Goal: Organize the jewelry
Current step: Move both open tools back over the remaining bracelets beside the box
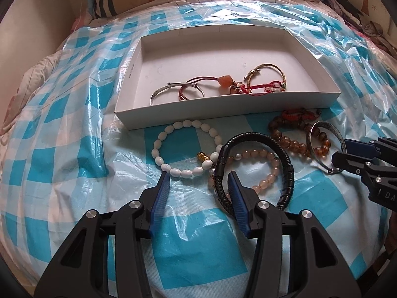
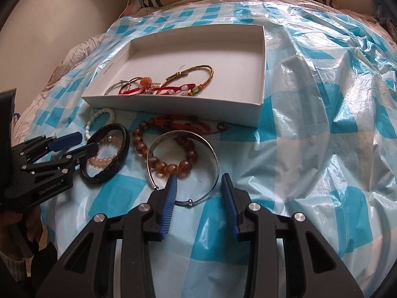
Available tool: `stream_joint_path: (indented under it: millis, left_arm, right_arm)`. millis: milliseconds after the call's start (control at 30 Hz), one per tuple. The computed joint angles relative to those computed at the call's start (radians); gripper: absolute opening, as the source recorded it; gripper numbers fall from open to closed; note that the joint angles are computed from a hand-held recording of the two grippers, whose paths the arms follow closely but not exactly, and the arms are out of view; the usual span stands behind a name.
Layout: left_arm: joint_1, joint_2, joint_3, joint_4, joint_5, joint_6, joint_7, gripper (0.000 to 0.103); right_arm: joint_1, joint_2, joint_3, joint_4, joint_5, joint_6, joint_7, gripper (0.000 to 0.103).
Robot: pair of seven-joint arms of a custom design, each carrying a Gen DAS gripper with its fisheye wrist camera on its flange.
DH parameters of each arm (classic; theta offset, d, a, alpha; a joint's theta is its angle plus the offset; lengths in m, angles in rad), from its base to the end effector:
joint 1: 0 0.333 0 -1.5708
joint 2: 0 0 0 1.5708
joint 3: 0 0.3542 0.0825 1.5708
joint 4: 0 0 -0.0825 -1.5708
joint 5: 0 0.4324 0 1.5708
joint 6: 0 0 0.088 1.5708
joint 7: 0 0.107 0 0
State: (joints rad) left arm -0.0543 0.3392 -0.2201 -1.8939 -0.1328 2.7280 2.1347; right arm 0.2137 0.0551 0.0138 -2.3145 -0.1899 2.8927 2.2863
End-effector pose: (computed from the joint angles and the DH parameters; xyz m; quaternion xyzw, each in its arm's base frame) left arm 0.6929 -0.1765 0.3910 -0.4078 0.8760 -0.2071 0.1530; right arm 0.5738 0.1442 0.3804 -0.5664 0.7816 -0.1232 0.2307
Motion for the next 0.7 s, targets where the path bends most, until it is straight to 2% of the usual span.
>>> stream_joint_path:
  millis: [100, 233, 333, 433, 633, 700]
  left_arm:
    - [0.022, -0.016, -0.015, -0.012, -0.026, -0.018, 0.046, 0.046]
    - [0.052, -0.045, -0.029, -0.028, -0.084, -0.068, 0.133, 0.046]
    - [0.077, -0.063, -0.033, -0.022, -0.164, -0.143, 0.199, 0.046]
    - [0.086, -0.056, -0.023, 0.013, -0.235, -0.219, 0.224, 0.046]
    - [0.045, -0.028, 0.007, 0.041, -0.196, -0.187, 0.171, 0.046]
    - [0.033, -0.012, 0.009, 0.053, -0.175, -0.173, 0.15, 0.046]
  right_arm:
    - [0.006, -0.029, 0.014, -0.019, 0.025, -0.02, -0.045, 0.037]
    - [0.012, -0.066, 0.03, -0.042, 0.123, -0.036, -0.157, 0.037]
    - [0.01, -0.082, 0.031, -0.056, 0.12, -0.027, -0.155, 0.041]
    - [-0.002, -0.086, 0.031, -0.068, 0.078, 0.008, -0.091, 0.042]
    - [-0.01, -0.062, 0.028, -0.064, 0.056, 0.061, -0.041, 0.042]
    - [-0.009, -0.049, 0.025, -0.06, 0.058, 0.07, -0.038, 0.038]
